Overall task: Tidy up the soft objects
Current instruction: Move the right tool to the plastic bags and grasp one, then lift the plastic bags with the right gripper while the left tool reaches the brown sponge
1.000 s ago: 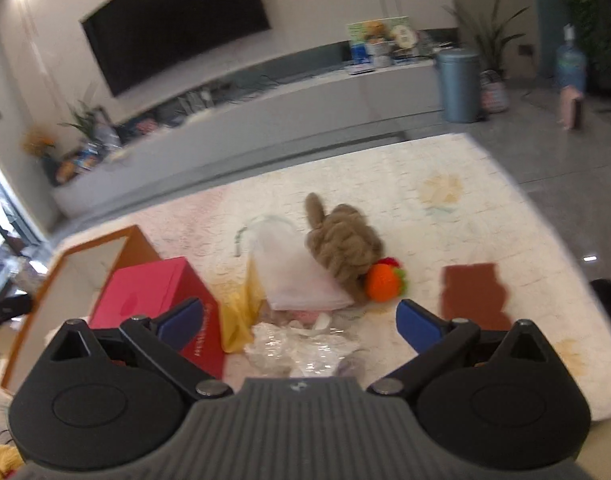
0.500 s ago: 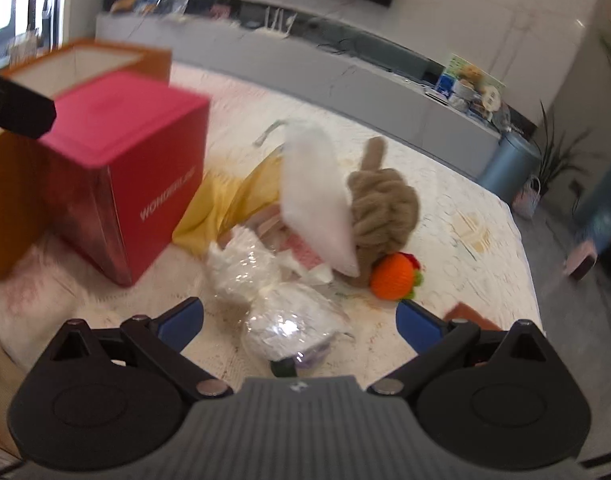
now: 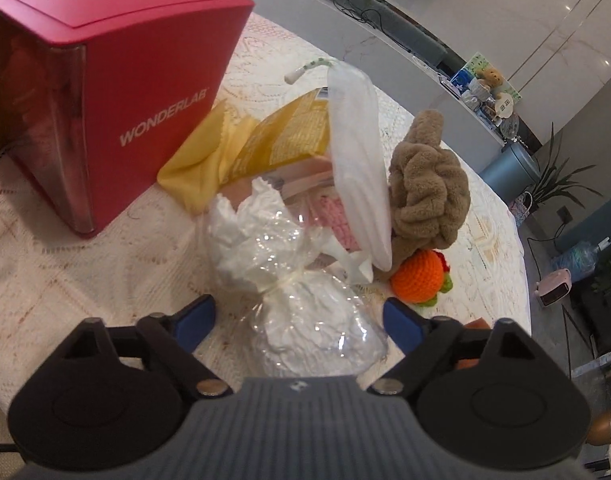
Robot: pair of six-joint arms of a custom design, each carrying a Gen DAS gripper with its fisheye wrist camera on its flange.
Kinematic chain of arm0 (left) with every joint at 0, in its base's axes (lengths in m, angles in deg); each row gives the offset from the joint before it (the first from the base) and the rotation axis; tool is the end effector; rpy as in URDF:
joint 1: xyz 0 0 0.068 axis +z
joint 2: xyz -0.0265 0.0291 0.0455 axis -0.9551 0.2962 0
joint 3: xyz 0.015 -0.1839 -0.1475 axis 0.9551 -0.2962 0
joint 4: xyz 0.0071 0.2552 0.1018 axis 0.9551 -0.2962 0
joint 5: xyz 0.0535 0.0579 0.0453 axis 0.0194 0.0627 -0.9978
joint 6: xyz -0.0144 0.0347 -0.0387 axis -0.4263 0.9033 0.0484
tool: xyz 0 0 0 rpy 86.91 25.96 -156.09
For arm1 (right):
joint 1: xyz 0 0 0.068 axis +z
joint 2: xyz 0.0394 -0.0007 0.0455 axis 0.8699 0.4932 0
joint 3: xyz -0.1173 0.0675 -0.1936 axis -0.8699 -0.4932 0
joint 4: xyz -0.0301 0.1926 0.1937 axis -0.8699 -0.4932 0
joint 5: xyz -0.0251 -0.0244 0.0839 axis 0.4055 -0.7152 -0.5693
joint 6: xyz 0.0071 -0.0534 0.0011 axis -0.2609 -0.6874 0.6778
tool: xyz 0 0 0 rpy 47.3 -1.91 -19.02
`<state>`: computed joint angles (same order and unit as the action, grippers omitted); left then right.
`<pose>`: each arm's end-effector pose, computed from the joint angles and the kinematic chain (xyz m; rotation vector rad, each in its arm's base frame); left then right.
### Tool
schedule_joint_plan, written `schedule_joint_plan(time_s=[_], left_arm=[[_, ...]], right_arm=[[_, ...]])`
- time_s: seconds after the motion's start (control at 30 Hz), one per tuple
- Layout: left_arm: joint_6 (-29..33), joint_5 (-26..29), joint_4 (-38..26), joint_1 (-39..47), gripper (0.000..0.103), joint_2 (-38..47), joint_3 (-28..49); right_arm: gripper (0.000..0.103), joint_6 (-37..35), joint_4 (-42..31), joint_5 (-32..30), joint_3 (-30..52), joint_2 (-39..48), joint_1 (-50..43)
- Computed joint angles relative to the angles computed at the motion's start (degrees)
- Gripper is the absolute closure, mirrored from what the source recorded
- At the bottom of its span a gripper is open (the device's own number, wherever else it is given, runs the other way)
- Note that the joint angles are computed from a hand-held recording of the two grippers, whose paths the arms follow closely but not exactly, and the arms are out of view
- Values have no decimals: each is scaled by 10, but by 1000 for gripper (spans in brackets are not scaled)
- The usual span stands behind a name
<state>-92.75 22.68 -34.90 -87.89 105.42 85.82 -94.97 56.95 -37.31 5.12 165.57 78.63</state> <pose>0.2513 -0.0554 0.2480 -0.3777 2.3590 0.0884 0.3742 0.1249 0.1269 -1.2237 2.0817 -0.1289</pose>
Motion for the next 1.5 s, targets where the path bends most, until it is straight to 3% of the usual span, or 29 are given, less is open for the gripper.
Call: schedule_joint_plan(time_s=[0.1, 0.27, 0.57, 0.7, 0.83, 0.9, 0.97, 1.3, 1.5], left_arm=[[0, 3, -1, -1, 25, -9, -4], [1, 7, -9, -7, 26, -5, -1], [3, 2, -23, 3, 25, -36, -5], [-3, 17, -27, 18, 25, -38, -6], [1, 27, -24, 26, 26, -43, -8], [3, 28, -24, 26, 25, -45, -9], [4, 25, -25, 24, 26, -48, -10], [2, 3, -38, -1, 25, -53, -2], [-13, -28, -57, -13, 25, -52, 13]], right_arm=[[19, 38, -40, -17, 32, 14, -11], [39, 113, -129, -77, 104, 51, -46], [41, 60, -266, -179, 100, 9, -68], [34, 55, -256, -163, 83, 5, -50], [33, 60, -263, -185, 104, 29, -49], [39, 66, -263, -195, 110, 34, -53], [43, 64, -259, -210, 105, 26, -61], [43, 94, -293, -328, 104, -17, -115], [43, 114, -257, -305, 71, -47, -139]])
